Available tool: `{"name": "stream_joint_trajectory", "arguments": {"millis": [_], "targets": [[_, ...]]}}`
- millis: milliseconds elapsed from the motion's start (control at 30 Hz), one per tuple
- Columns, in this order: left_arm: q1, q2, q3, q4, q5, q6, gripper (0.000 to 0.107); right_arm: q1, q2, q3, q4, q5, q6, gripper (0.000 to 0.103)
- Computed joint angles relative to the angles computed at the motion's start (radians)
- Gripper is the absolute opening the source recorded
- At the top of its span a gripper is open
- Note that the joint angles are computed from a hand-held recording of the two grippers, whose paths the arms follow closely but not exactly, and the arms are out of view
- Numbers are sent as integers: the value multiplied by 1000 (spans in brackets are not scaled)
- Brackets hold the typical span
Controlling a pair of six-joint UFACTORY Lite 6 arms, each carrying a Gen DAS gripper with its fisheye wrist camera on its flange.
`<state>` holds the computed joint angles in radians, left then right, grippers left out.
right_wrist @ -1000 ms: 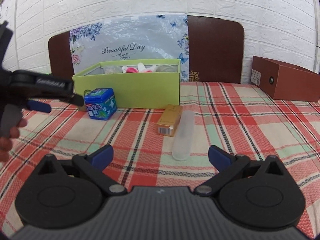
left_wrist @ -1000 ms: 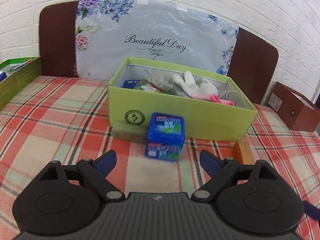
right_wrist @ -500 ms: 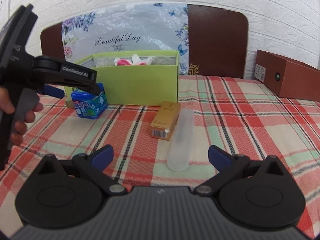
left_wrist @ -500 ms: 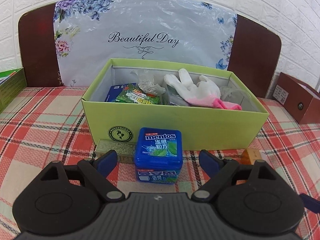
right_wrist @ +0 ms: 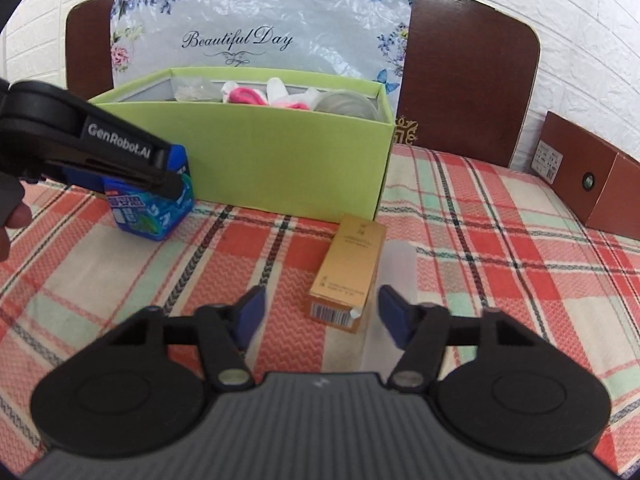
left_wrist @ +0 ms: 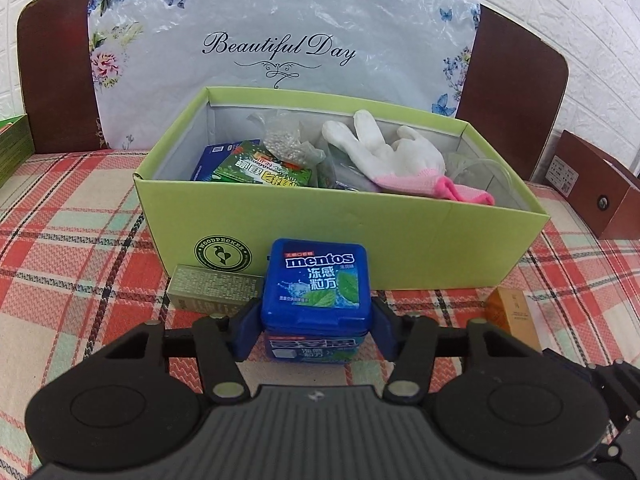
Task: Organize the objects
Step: 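Grasp the blue Mentos tin with the left tool while the right tool grasps the gold box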
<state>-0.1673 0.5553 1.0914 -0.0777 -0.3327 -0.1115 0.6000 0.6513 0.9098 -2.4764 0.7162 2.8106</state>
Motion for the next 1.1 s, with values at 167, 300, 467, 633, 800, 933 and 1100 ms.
{"name": "stream_joint_trajectory", "arguments": {"millis": [167,300,467,633,800,933,1100], "targets": [[14,-29,-29,66,6,-68,58,-18,-14,-18,-31,6,44,34],[20,-97,-115,116,-9,-108,58,-21,-46,-61,-90,8,105,34],[16,-255,-337,106,-88,-67,58,14,-132,-174,-155,17,187,34],[6,-444,-593,94,-160,-50,58,122,-246,-334,-142,79,227,34],[-15,-672,-852,87,-196,-47,58,302,-361,-491,-26,135,214,34],[-12,-877,-1035,119,-184,-79,58,459,-440,-588,96,137,220,34],[8,-1026,-1107,98,-141,-81,76,569,-437,-600,208,147,203,43]]}}
